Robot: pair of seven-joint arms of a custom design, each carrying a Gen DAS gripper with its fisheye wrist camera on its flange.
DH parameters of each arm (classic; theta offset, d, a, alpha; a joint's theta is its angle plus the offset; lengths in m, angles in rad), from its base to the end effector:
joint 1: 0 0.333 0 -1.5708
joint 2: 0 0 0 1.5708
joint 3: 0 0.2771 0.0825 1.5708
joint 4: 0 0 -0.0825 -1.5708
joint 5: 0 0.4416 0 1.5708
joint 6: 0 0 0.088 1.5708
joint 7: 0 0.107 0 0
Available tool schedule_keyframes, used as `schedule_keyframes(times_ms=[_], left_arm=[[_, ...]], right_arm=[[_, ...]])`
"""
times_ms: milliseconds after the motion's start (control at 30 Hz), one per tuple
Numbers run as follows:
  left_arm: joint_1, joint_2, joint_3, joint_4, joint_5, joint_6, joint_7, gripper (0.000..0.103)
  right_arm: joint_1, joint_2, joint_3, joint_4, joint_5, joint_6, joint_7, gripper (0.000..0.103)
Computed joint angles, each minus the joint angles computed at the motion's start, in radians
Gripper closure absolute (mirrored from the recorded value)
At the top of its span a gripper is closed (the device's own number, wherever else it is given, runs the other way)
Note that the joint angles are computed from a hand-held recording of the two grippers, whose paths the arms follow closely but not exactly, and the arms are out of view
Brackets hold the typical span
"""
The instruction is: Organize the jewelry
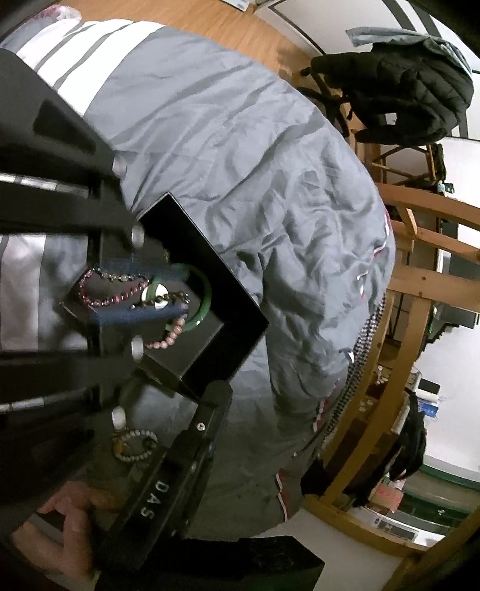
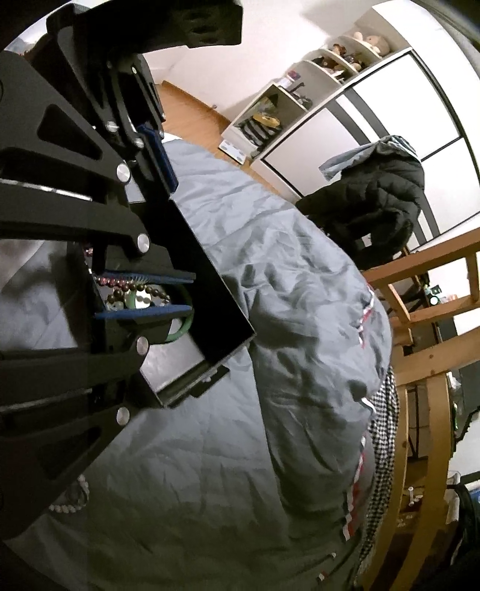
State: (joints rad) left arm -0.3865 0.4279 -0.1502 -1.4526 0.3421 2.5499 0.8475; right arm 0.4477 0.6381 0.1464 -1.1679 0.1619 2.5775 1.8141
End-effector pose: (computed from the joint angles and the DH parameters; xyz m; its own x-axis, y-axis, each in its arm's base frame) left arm 0.6692 -0.3816 0.4681 -0.0655 -0.9781 0.1977 -0.7828 -0.0725 -0.6180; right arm 0.6977 0.4252 0.4716 0.3043 -0.8655 -0.3978 -0.8019 -0.0074 -0.5974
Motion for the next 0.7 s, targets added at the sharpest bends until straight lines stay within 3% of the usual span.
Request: schedule_keyframes(times_ms=[33, 67, 133, 200, 333, 700], left_arm=[[-0.006, -0.008, 0.007, -0.01, 0.017, 0.017, -0.01, 0.047], [-0.012, -0.015, 0.013, -0.019, 0.036, 0.036, -0.021, 0.038], [-0.009, -0.028, 0.007, -0.037, 0.043, 0.076, -0.012, 0.034], [-0.011, -0.03, 0.002, -0.04, 0.047, 0.1, 0.004, 0.027], [-0.019, -0.016, -0.008, -0.023, 0.042, 0.111, 0.038, 0.015], [-0.071, 0.089, -0.029, 0.096, 0.002, 0.093, 0.165, 0.014]], right_arm=[[-0.001, -0.013, -0.003, -0.017, -0.001, 0.01, 0.003, 0.071], [-0.006, -0.038, -0.004, -0.05, 0.002, 0.031, 0.003, 0.067], [-0.006, -0.081, -0.015, -0.106, -0.011, 0.06, 0.014, 0.053], [-0.012, -0.127, -0.02, -0.165, -0.021, 0.079, 0.018, 0.053], [-0.008, -0.215, -0.051, -0.276, -0.08, 0.113, 0.059, 0.036], [-0.045, -0.482, -0.082, -0.625, -0.247, 0.159, 0.186, 0.033]])
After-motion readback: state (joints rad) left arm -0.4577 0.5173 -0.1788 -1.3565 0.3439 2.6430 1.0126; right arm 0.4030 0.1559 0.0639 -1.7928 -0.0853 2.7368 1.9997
